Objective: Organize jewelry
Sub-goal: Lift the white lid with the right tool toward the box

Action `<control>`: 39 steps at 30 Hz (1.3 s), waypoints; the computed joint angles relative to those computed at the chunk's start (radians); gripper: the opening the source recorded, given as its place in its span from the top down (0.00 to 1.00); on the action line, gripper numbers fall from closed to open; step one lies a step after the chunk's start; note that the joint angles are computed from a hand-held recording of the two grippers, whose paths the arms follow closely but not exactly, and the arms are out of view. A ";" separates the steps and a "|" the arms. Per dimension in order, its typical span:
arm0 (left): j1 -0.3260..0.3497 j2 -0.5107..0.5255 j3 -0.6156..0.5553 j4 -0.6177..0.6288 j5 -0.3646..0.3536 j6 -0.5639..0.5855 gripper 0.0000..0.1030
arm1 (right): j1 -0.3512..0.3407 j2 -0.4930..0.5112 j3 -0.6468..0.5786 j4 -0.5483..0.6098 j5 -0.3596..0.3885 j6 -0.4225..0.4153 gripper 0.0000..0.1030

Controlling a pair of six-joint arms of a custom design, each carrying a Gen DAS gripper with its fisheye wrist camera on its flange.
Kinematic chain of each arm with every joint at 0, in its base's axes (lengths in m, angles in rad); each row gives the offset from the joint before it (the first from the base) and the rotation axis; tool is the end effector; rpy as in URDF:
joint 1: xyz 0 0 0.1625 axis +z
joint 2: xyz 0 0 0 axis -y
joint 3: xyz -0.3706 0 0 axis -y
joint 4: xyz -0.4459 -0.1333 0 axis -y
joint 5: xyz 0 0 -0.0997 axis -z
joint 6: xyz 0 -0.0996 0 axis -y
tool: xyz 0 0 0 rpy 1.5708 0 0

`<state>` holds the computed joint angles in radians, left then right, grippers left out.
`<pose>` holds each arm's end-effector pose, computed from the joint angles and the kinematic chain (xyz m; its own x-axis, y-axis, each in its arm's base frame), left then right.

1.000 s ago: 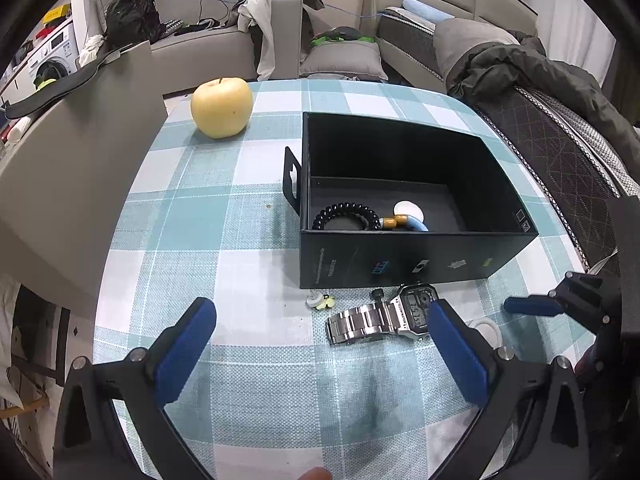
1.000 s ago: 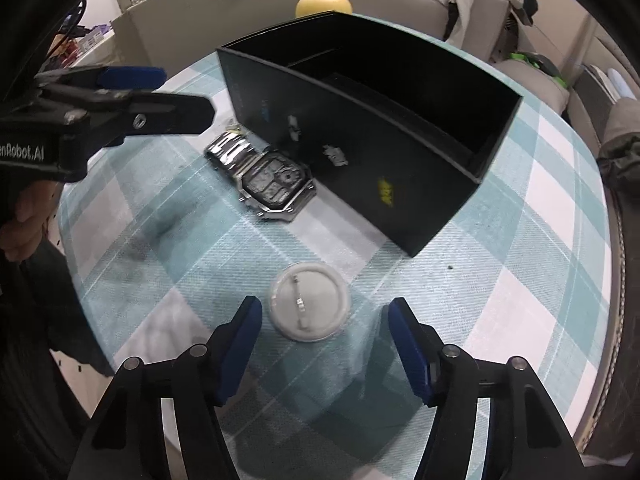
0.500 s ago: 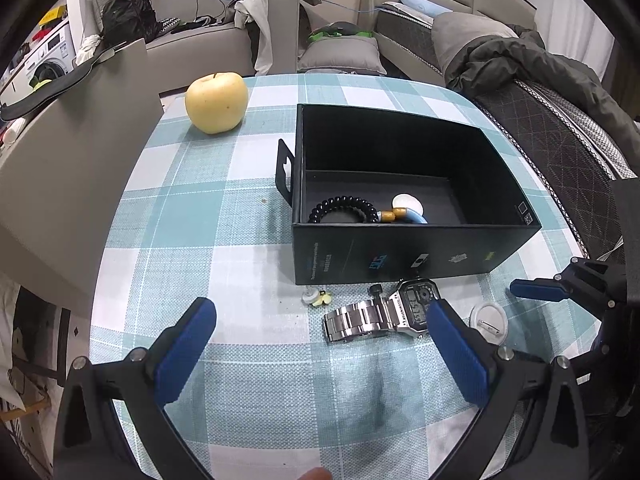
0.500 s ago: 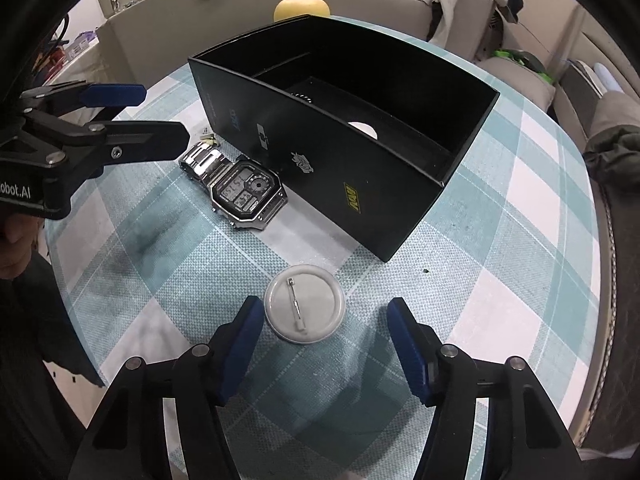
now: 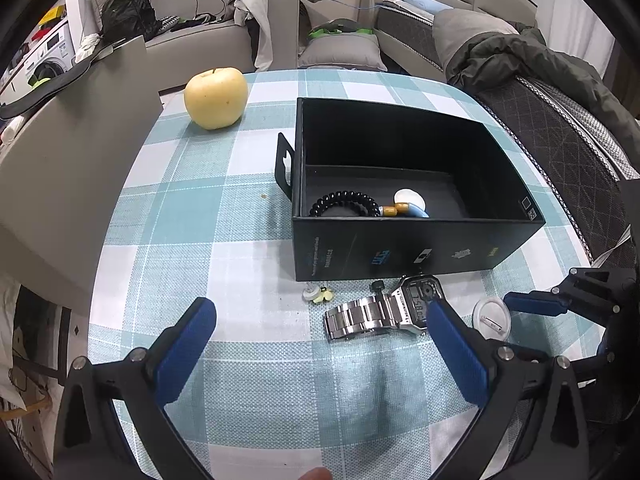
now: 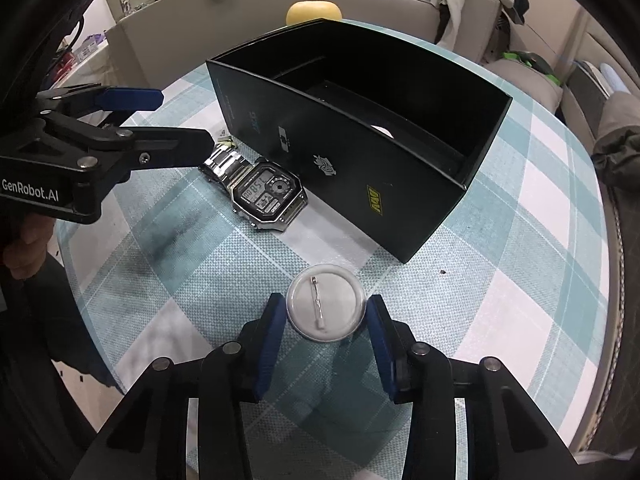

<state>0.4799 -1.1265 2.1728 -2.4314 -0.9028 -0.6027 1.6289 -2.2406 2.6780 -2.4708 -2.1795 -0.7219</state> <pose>-0.3235 -0.3882 0.0159 -0.7092 0.3600 -0.6062 0.5702 0.7985 -0.1930 0.0936 -0.2946 0.2355 -0.5915 -0.4349 0.6790 -0.5900 0.8074 0.0032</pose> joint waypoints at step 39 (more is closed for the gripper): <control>-0.021 0.173 -0.106 0.064 -0.074 -0.190 0.01 | -0.034 -0.258 -0.011 -0.069 0.273 0.000 0.61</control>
